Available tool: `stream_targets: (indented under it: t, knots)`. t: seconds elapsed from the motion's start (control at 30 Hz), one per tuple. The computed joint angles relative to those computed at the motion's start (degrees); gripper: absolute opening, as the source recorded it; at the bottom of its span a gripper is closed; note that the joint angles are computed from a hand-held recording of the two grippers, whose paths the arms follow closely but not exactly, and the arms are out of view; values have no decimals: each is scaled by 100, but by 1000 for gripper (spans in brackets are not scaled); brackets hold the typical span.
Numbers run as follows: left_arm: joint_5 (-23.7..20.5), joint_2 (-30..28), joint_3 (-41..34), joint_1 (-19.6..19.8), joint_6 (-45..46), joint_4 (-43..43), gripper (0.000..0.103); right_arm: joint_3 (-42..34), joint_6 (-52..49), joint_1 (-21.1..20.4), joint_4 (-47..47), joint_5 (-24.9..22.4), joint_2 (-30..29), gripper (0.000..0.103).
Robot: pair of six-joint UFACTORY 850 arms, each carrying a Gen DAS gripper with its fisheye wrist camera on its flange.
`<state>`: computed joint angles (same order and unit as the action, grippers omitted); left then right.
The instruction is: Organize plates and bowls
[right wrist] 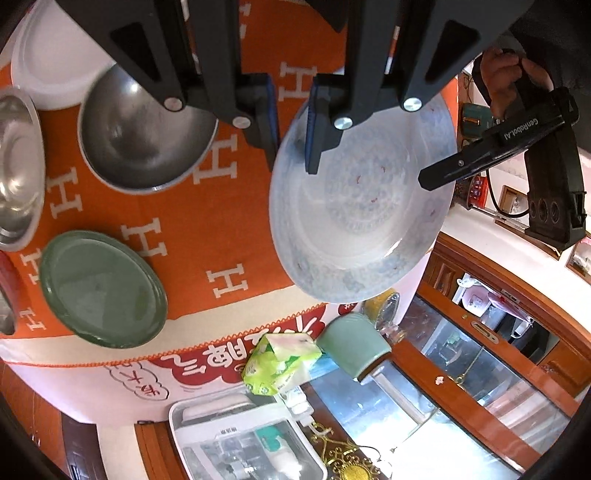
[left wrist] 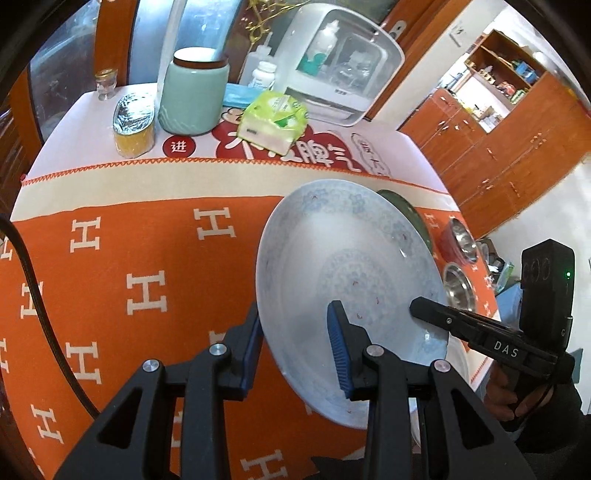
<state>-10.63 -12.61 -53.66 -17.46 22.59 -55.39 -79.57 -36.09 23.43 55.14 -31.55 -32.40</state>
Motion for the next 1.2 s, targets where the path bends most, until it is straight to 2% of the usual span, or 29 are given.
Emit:
stream_targets:
  t: [0.3,0.67,0.83,1.0,1.1,1.2]
  knots:
    - [136,409,255,-322,34,70,32,934,-384,-23,539,409,801,13]
    - [228,721,343,-866,-490,735,32,1967,-1022,-235,1397,745,1681,13]
    - [186,679,240,-1134,-645,963,32,2344,-1122,-424,1555,763,2008,13]
    - [133,518,13,-1432,-1211,1606,32,2677,-1083,-644,1496,765,2315,13]
    - [92,384,-123,-1561,-1012,1369,32,2851,-1049,-806,1401,745,2467,13]
    - [93,251,-271,-1720,-1285,1578,32,2973,-949,-981,1249,673,2575,13]
